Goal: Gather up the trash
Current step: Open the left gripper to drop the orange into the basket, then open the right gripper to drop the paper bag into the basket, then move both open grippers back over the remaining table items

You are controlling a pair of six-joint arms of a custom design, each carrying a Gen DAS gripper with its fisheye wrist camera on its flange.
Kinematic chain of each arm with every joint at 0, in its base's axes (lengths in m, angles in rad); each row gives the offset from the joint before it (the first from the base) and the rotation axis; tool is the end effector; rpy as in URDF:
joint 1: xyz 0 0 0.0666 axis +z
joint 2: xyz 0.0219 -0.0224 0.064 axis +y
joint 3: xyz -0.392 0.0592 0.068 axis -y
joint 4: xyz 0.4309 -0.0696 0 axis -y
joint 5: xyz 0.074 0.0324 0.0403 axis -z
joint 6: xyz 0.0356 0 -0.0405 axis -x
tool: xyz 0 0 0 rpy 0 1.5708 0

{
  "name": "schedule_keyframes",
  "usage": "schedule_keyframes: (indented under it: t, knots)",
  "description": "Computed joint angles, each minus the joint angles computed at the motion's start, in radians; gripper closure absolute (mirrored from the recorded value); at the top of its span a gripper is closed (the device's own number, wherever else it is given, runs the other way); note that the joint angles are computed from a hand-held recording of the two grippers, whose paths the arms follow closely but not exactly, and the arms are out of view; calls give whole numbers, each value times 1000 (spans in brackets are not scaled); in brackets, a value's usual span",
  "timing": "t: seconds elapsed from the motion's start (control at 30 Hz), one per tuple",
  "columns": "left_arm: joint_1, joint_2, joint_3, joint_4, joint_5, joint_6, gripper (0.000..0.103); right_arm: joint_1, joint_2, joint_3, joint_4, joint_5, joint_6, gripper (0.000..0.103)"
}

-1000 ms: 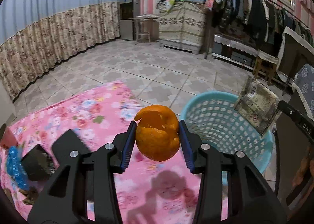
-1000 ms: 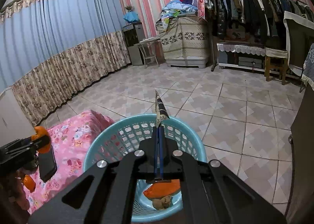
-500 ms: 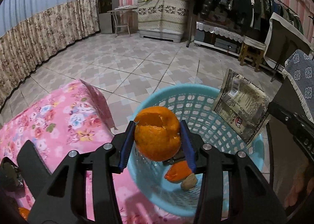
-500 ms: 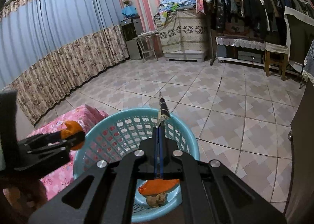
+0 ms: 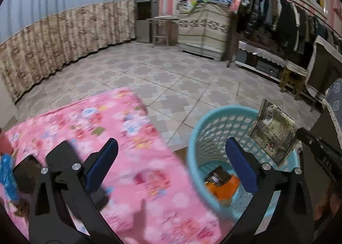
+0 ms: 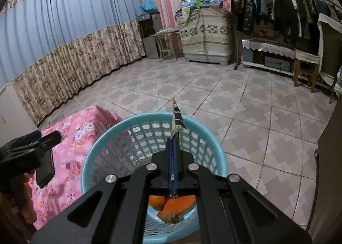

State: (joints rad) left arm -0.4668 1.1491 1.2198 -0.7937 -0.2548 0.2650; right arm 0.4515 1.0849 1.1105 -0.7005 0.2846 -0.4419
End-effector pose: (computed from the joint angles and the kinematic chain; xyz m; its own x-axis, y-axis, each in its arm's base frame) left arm 0.3919 -0.1879 0.4746 -0.6401 0.0388 -0.7673 0.1027 0.9941 -0.0354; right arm 0.3771 0.1713 0.4523 -0.6029 0.1638 -0.7808 0.0402 0.9837 0.1753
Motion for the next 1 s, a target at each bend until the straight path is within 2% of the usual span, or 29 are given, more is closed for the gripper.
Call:
schedule_keyframes:
  t: [0.17,0.2,0.23,0.27,0.3,0.4,0.53,0.63,0.7,0.77,0.83,0.93,1.0]
  knots:
    - [50,-122,-83,-38,-23,-9,5,20,79,48,-93,17,-24,100]
    - [65,-145,-95,-46,-26,-16,5,24,93,57,-118,30,-34,95]
    - [89,-176,-109,-57,-24,-25,5,31,107,66,-146,54,-47,71]
    - [112,-198,-118,-66,-18,-33,5,42,117,74,-167,81,-60,54]
    - [138,-220,-127,-75,-10,-44,5,49,115,73,-162,97,-65,30]
    - [243,-298,-160,-101,14,-107,5,87,111,93,-168,157,-83,30]
    - [436,-380,-199,-124,65,-227,5,156,116,124,-140,226,-83,19]
    - [585,-419,-239,-111,88,-320,5,219,156,163,-140,258,-67,18]
    - [668,-427,-252,-112,132,-347,5,264,195,196,-151,267,-54,18]
    - [773,-423,-264,-126,221,-352,5,300,228,224,-158,270,-37,18]
    - [840,-411,-270,-143,281,-361,5,337,273,264,-175,285,-18,18]
    - [918,-394,-281,-159,343,-386,5,373,313,303,-173,279,-3,18]
    - [948,-387,-288,-148,353,-404,5,390,328,322,-163,264,0,18]
